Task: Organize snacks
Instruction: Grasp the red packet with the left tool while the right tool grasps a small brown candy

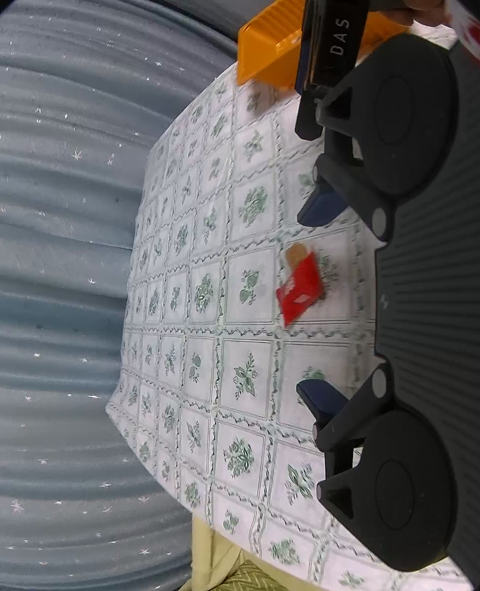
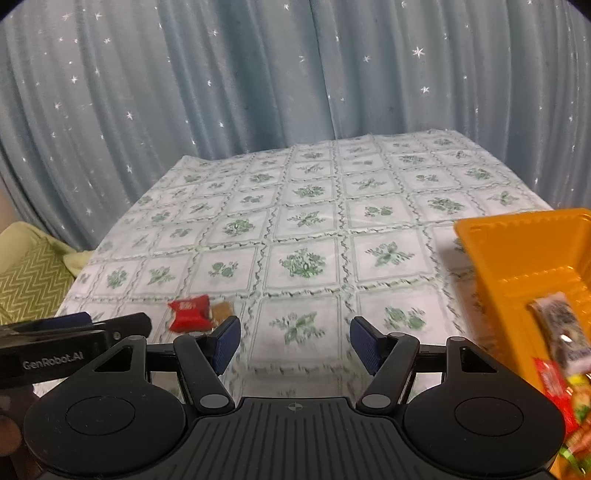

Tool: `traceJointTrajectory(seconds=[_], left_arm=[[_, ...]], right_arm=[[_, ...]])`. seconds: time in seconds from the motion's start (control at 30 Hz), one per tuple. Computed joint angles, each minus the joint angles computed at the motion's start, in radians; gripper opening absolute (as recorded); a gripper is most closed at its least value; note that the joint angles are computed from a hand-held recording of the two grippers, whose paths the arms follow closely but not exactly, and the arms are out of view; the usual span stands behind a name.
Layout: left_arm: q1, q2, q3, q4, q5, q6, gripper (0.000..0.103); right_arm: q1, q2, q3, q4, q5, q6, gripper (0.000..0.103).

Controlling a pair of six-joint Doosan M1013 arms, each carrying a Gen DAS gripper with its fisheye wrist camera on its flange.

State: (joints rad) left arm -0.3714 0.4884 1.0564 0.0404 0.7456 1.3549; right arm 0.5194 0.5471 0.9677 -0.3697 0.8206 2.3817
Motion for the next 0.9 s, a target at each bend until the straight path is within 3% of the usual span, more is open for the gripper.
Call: traceJointTrajectory(seconds=[0.33, 0.47, 0.73, 0.9], left_arm=[[0.014, 0.102, -0.117, -0.056, 0.068, 0.072, 0.065], [0.023, 0.127, -0.145, -0.112, 0.100, 0.108, 0.064], [0.029, 0.136, -0.159, -0.087, 0.132, 0.157, 0.048], [0.041, 0.141, -0.159, -0.137, 0.113, 0.216, 0.047]], right_arm=[[-0.024, 0.081, -0.097, 0.023, 0.043, -0.046, 0.067], [-0.029, 0.099, -0.117, 0.044, 0.050, -0.073, 0.067], [-0.032, 0.122, -0.142, 0.067, 0.048, -0.108, 0.067], [-0.032, 0.128, -0.147, 0.103, 0.022, -0.171, 0.067]])
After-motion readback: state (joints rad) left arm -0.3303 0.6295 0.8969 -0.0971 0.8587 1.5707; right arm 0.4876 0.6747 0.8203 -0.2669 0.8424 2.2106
